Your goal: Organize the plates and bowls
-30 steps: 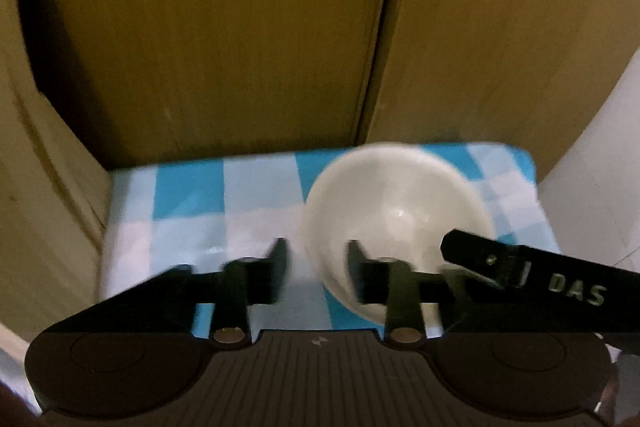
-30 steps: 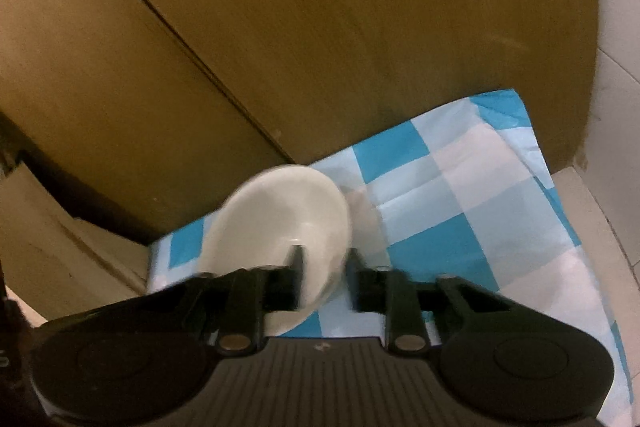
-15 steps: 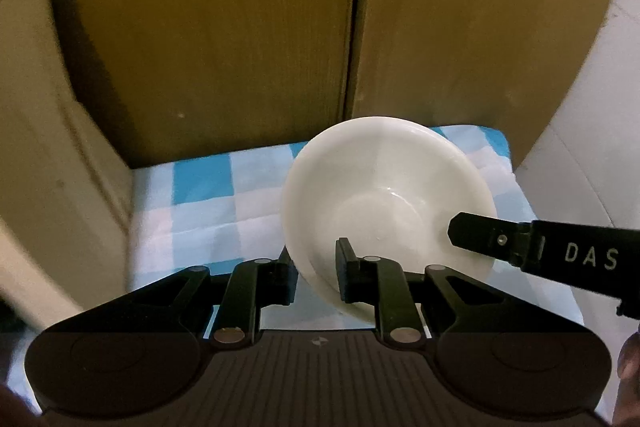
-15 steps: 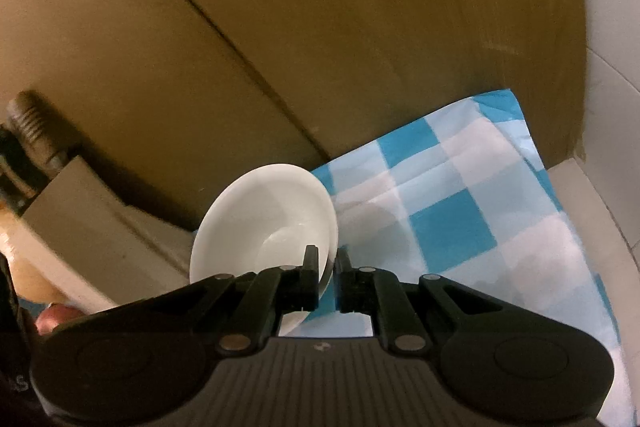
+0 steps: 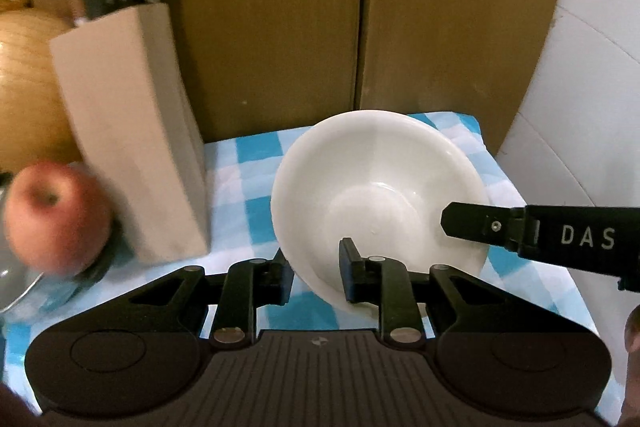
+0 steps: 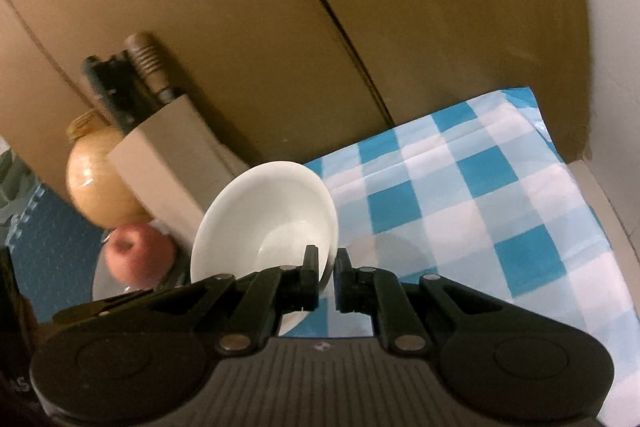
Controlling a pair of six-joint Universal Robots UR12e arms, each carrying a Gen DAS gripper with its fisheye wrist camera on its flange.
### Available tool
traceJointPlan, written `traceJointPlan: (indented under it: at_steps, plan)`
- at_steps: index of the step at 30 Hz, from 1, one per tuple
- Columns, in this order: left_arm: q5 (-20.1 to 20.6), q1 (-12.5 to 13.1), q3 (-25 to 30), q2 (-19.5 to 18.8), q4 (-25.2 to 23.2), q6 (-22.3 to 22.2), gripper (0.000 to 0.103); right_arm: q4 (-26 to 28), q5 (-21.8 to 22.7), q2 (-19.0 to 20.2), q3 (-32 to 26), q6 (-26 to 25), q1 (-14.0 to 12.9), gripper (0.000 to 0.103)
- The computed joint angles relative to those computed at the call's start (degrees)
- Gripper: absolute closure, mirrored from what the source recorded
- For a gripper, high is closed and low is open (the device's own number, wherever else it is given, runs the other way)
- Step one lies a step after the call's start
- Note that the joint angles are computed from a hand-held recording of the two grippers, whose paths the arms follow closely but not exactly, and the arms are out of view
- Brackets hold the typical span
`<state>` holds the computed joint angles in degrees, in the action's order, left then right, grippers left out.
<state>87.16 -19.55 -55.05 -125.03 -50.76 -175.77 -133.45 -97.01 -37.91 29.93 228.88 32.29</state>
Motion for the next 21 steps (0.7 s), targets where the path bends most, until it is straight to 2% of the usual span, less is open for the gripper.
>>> traceJointPlan:
  at_steps: [7, 21]
  plan:
    - [-1.1, 0.3, -7.4, 4.9, 5.9, 0.4, 0.069, -2.7, -2.7, -2.7, 3.9, -1.0, 1.7, 0.096]
    - [-2.9, 1.3, -15.3, 9.7, 10.6, -0.1, 0.069, -5.2, -4.5, -5.5, 9.2, -3.1, 3.7, 0.096]
